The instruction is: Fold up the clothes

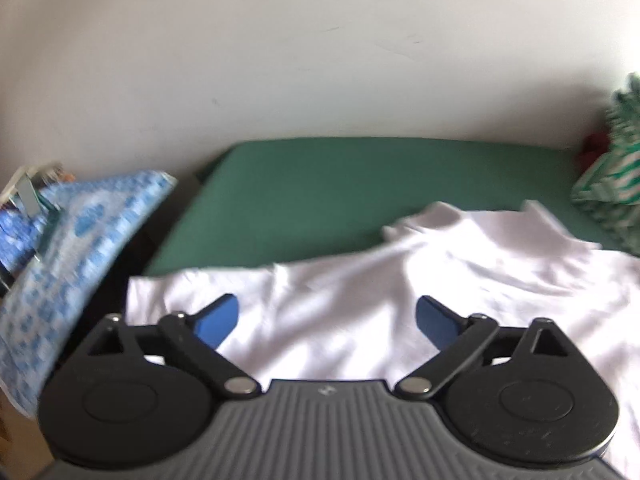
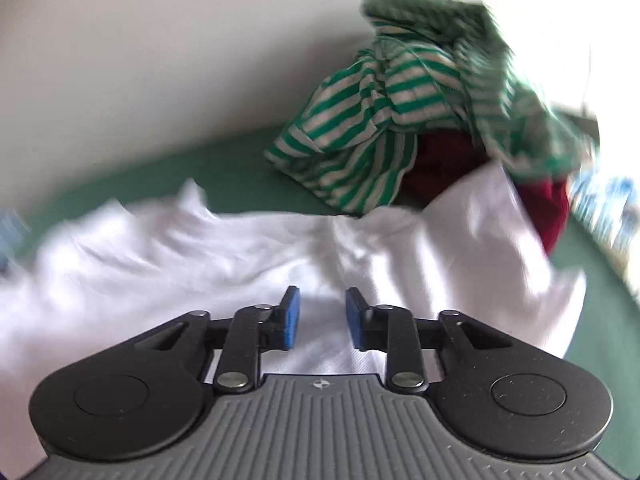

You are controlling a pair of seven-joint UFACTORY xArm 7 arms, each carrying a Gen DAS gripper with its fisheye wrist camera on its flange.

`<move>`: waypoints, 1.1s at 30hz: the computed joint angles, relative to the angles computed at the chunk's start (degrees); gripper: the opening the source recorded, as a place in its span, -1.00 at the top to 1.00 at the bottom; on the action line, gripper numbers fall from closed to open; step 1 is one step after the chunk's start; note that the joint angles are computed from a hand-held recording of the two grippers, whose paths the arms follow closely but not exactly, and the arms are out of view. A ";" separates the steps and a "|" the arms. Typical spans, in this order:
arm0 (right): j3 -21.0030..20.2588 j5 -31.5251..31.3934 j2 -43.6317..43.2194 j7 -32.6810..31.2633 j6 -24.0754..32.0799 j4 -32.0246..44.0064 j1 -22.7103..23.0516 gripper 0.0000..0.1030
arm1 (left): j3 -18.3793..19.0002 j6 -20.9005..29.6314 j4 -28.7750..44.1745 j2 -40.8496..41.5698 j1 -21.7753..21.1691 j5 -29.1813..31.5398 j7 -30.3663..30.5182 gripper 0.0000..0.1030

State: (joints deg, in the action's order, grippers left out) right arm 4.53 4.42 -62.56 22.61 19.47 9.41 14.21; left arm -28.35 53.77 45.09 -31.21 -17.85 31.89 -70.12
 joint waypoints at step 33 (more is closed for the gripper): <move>38.91 -3.32 -34.14 37.98 58.90 2.47 37.35 -0.76 | -7.36 26.21 -2.05 -26.15 -14.48 -28.48 13.30 -0.99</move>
State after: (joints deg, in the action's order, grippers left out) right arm 43.44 1.10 -96.70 60.59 78.37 11.88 51.55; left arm -35.71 79.98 43.04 -57.35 -32.32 3.41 -56.82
